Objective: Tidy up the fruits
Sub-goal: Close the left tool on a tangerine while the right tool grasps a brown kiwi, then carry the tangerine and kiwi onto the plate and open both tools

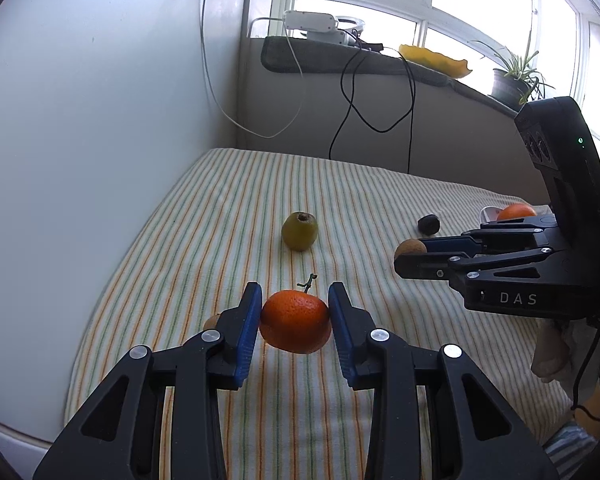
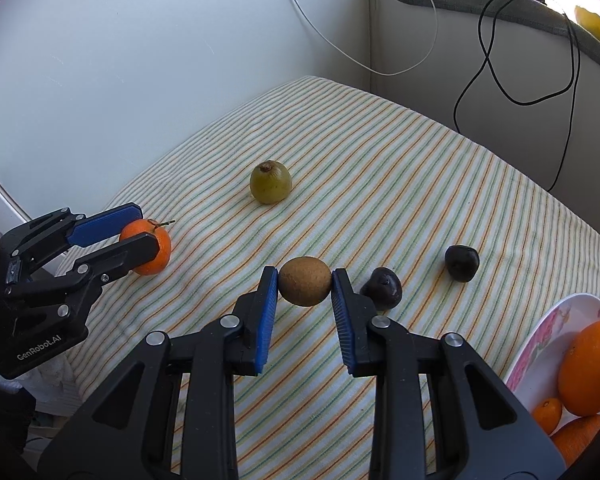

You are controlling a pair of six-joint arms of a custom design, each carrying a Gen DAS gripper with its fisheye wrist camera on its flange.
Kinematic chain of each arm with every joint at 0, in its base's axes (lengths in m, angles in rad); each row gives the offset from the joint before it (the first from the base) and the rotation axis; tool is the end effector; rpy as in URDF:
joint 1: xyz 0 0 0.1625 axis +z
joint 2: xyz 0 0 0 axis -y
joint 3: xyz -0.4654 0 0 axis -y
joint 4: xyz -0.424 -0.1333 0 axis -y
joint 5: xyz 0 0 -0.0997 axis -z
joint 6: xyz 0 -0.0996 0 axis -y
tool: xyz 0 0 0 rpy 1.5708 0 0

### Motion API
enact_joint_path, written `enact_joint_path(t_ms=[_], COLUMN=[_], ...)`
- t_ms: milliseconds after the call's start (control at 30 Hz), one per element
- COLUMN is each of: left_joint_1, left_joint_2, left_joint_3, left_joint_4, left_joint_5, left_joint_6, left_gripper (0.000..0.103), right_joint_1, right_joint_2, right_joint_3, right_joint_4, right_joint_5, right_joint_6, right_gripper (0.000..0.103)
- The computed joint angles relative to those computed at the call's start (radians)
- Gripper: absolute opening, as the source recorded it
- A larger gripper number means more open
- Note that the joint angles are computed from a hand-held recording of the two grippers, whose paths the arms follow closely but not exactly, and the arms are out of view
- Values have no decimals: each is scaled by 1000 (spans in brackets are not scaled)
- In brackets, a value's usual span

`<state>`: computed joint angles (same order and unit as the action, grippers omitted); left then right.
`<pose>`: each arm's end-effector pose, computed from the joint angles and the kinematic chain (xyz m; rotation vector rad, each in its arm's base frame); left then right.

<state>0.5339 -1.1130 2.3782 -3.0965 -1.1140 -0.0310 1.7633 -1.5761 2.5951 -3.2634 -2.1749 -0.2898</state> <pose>-0.2994 -0.3829 0.1149 1.2785 2.5014 -0.6488 0.1420 -0.3277 0.2649 0.3185 -2.3901 0.8020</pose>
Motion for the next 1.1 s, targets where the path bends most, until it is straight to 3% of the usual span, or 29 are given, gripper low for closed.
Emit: enact_joint_path(t_ms=[633, 1100], left_joint_1=[-76, -137], left_joint_2=[35, 121], left_joint_3=[-11, -51], left_joint_4=[-38, -78], left_joint_5=[-99, -192], left_joint_6=[-23, -43], left_gripper=[33, 33], right_joint_1=[21, -49], right_joint_2=[-274, -496], right_joint_3=[58, 74], right_joint_4=[121, 239], right_joint_5=[-31, -48], right_joint_6=[10, -30], right_gripper=[28, 28])
